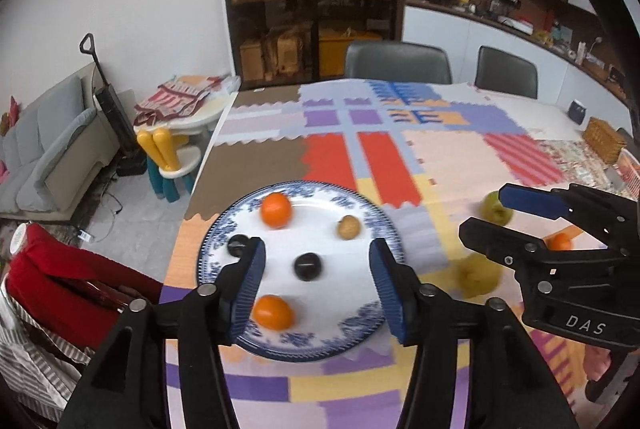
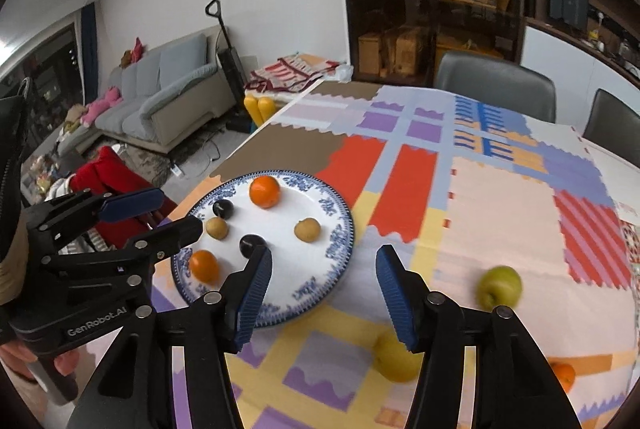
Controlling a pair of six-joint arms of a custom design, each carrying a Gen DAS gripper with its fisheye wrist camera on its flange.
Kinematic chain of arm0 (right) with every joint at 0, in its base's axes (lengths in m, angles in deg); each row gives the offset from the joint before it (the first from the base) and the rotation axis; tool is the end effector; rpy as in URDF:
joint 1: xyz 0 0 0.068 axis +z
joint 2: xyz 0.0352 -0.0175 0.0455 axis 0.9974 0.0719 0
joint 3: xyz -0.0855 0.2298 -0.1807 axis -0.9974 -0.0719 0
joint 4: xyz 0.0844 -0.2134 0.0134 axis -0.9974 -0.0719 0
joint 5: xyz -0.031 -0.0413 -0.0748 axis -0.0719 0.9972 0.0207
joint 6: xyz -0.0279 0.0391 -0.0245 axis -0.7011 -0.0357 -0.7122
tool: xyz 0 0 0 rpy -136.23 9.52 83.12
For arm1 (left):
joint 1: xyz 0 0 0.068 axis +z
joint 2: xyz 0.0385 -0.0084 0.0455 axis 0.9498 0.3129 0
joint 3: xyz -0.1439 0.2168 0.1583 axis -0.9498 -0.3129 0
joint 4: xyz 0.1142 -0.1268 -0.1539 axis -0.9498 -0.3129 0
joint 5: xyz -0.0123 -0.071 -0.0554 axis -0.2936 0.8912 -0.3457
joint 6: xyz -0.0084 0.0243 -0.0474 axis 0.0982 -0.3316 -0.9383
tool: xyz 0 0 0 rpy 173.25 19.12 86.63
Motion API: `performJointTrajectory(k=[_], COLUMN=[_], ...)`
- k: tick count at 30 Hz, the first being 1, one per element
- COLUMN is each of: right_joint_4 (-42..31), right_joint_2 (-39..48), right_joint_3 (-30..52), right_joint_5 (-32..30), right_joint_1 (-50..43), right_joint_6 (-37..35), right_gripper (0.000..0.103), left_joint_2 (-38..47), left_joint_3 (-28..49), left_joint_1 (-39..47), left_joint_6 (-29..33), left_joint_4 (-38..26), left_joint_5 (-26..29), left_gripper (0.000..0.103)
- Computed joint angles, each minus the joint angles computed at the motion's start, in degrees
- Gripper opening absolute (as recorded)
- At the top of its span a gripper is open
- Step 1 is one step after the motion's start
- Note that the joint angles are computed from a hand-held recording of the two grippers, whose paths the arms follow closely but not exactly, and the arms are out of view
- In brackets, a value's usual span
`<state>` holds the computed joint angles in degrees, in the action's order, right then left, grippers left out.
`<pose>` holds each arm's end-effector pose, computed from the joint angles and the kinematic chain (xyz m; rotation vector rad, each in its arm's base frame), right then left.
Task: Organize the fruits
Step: 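Open both tools on the plate and lift them away, then grasp a green pear with the left tool while the right tool grasps a mandarin orange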
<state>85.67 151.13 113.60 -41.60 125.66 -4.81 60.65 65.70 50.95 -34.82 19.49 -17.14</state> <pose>0.3091 0.2550 0.1879 -0.5686 2.2822 0.3787 0.2655 -0.0901 0.1935 -0.0100 2.3196 0.0318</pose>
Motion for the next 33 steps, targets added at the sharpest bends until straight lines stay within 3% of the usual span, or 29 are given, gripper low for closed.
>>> performJointTrajectory(k=[13, 19, 33], right_joint_4=[5.92, 7.22, 10.89], right_joint_2=[-15.3, -19.66, -20.3], right_joint_3=[-16.79, -22.0, -30.51], right_joint_5=[5.27, 7.2, 8.32], right_joint_1=[-4.38, -7.53, -16.59], right_joint_6=[1.05, 0.56, -0.45], right_gripper=[0.071, 0.075, 0.077], left_joint_2=[-2.0, 1.6, 13.71], left_joint_3=[3.32, 6.58, 15.36], left_joint_1=[-15.24, -19.8, -23.63], left_joint_6=[-5.37, -7.18, -8.04], left_joint_4=[-4.44, -5.61, -8.81], left_joint_5=[-11.62, -13.86, -13.84], left_gripper=[0.07, 0.079, 0.086])
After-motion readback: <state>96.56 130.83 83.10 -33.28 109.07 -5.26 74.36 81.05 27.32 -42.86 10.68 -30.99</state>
